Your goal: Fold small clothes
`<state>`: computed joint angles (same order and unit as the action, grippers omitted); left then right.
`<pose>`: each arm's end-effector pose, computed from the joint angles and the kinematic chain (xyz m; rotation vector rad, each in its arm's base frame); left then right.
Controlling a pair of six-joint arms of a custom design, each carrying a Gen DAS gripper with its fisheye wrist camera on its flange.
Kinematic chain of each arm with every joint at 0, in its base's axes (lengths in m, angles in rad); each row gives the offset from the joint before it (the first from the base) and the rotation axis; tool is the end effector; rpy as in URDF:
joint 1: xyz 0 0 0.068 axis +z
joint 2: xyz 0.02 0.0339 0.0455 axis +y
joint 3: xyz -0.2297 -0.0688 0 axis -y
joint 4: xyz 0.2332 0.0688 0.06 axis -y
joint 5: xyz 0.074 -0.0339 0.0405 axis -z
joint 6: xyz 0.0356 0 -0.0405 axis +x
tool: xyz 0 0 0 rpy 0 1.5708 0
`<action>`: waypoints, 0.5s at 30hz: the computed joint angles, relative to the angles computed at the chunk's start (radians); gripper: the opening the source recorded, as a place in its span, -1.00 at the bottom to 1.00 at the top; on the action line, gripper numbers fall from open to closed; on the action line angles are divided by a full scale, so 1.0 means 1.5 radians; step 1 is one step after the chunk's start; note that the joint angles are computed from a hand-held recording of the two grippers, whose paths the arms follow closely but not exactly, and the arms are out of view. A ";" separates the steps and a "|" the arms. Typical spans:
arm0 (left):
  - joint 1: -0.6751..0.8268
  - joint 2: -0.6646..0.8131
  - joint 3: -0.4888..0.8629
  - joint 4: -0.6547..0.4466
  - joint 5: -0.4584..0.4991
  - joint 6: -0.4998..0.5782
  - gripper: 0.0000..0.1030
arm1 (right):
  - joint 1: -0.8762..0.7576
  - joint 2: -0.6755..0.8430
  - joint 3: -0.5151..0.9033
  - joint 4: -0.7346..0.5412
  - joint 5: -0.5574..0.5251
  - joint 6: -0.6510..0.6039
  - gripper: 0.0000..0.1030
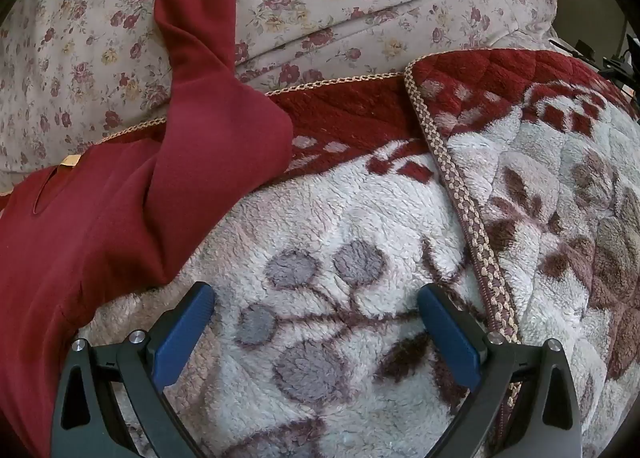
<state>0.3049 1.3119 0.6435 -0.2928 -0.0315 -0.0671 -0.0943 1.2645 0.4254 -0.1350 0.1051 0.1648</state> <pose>0.2325 0.0744 0.1483 -0.4815 2.4906 0.1343 0.2114 -0.0237 0.1086 0.3689 2.5133 -0.1060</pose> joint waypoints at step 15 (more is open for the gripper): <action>0.004 -0.001 0.006 -0.010 0.005 0.001 1.00 | 0.001 0.000 0.001 -0.002 0.002 0.000 1.00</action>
